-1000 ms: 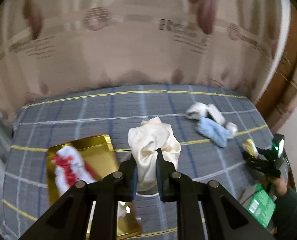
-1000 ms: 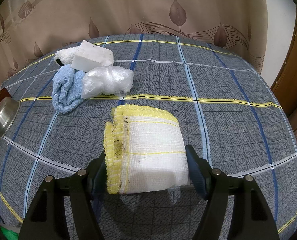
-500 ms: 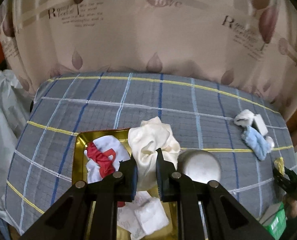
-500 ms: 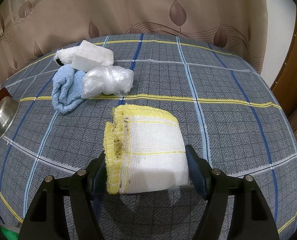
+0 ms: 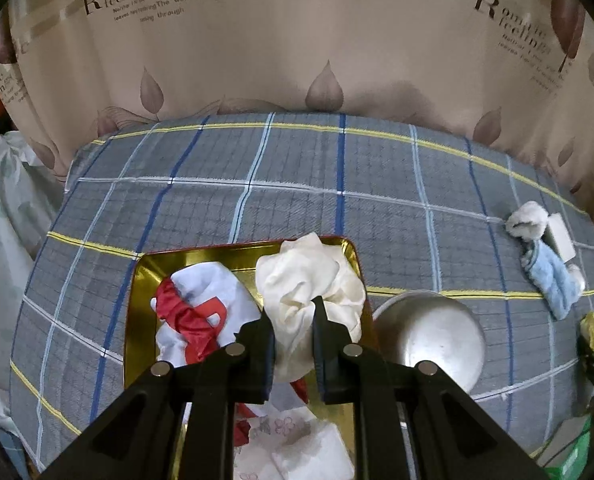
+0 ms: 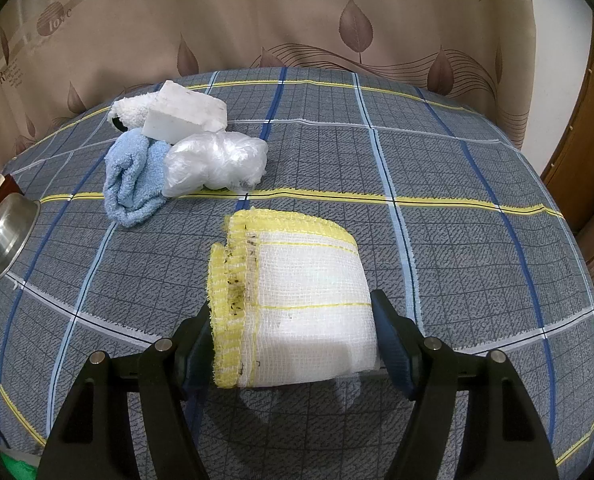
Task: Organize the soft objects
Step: 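Carry the cream cloth with the left gripper into the gold tin and release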
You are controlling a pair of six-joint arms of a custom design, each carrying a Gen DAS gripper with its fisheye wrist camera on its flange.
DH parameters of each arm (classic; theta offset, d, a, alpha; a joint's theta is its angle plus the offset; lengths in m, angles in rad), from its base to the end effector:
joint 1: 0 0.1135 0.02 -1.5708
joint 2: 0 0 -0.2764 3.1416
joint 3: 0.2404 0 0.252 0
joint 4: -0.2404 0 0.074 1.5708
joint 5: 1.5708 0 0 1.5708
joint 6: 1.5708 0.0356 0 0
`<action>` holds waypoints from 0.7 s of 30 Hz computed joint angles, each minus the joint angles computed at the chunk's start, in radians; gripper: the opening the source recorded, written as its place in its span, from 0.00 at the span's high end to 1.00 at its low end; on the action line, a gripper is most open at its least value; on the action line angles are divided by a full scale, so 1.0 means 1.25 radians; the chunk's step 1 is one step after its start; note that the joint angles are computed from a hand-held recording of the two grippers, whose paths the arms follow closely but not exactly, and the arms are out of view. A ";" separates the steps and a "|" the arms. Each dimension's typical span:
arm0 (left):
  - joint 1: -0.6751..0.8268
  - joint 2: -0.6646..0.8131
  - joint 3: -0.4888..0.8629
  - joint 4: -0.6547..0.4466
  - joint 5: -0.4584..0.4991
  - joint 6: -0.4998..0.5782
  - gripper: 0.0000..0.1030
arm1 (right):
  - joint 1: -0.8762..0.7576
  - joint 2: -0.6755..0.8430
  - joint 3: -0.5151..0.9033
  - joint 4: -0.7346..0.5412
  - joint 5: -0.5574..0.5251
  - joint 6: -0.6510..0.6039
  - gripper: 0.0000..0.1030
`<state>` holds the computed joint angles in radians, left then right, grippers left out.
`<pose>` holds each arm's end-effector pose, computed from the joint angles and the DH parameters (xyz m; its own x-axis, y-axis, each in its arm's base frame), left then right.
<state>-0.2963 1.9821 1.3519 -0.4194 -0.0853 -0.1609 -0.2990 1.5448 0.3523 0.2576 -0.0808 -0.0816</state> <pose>0.4008 -0.1192 0.1762 -0.8588 0.0953 -0.5033 0.1143 0.9934 -0.0068 0.2149 -0.0632 0.0964 -0.7865 0.1574 -0.5972 0.1843 0.9827 0.0163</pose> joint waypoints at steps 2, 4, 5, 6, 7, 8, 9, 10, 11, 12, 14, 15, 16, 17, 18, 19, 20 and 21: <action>-0.001 0.011 0.007 -0.005 -0.004 -0.005 0.85 | 0.000 0.000 0.000 0.000 0.000 0.000 0.33; -0.001 0.022 0.019 -0.017 -0.009 -0.008 0.85 | 0.000 0.000 0.000 0.000 0.000 0.000 0.33; -0.002 0.026 0.024 -0.023 -0.010 -0.010 0.85 | 0.000 0.001 0.000 0.000 0.000 0.000 0.33; -0.002 0.028 0.027 -0.028 -0.008 -0.012 0.85 | 0.000 0.000 0.000 0.000 -0.001 0.000 0.33; -0.002 0.030 0.032 -0.035 -0.005 -0.015 0.83 | 0.000 0.000 0.000 0.000 -0.001 0.000 0.33; -0.001 0.032 0.037 -0.043 -0.001 -0.016 0.79 | 0.000 0.000 0.000 0.000 -0.001 0.000 0.33; -0.002 0.034 0.042 -0.051 -0.001 -0.017 0.75 | 0.000 0.000 0.000 0.000 -0.001 0.000 0.33; -0.004 0.036 0.046 -0.060 -0.011 -0.021 0.67 | 0.000 0.000 0.000 0.000 -0.001 0.000 0.33; -0.006 0.036 0.048 -0.064 -0.023 -0.025 0.60 | 0.000 0.000 0.000 0.000 -0.001 0.000 0.33; -0.006 0.033 0.046 -0.062 -0.023 -0.023 0.58 | -0.001 0.001 0.000 0.000 0.000 -0.001 0.33; -0.002 0.027 0.043 -0.067 -0.016 -0.023 0.57 | -0.001 0.001 0.000 0.000 0.000 -0.001 0.33; -0.001 0.024 0.043 -0.070 -0.012 -0.025 0.57 | -0.001 0.001 0.000 0.000 0.000 -0.001 0.33; 0.002 0.021 0.042 -0.074 -0.008 -0.027 0.57 | -0.001 0.001 0.000 0.001 0.000 -0.001 0.33; 0.003 0.016 0.040 -0.077 -0.010 -0.029 0.57 | -0.001 0.001 0.000 0.001 0.000 -0.001 0.33; 0.003 0.011 0.037 -0.079 -0.012 -0.031 0.57 | -0.001 0.001 0.000 0.001 0.000 -0.001 0.33; 0.005 0.004 0.034 -0.081 -0.010 -0.031 0.57 | -0.001 0.001 0.000 0.001 0.000 -0.001 0.33; 0.005 -0.003 0.030 -0.083 -0.009 -0.031 0.57 | -0.001 0.001 0.000 0.001 0.000 -0.001 0.33; 0.005 -0.012 0.024 -0.084 -0.010 -0.035 0.57 | -0.001 0.001 0.000 0.001 0.000 -0.001 0.33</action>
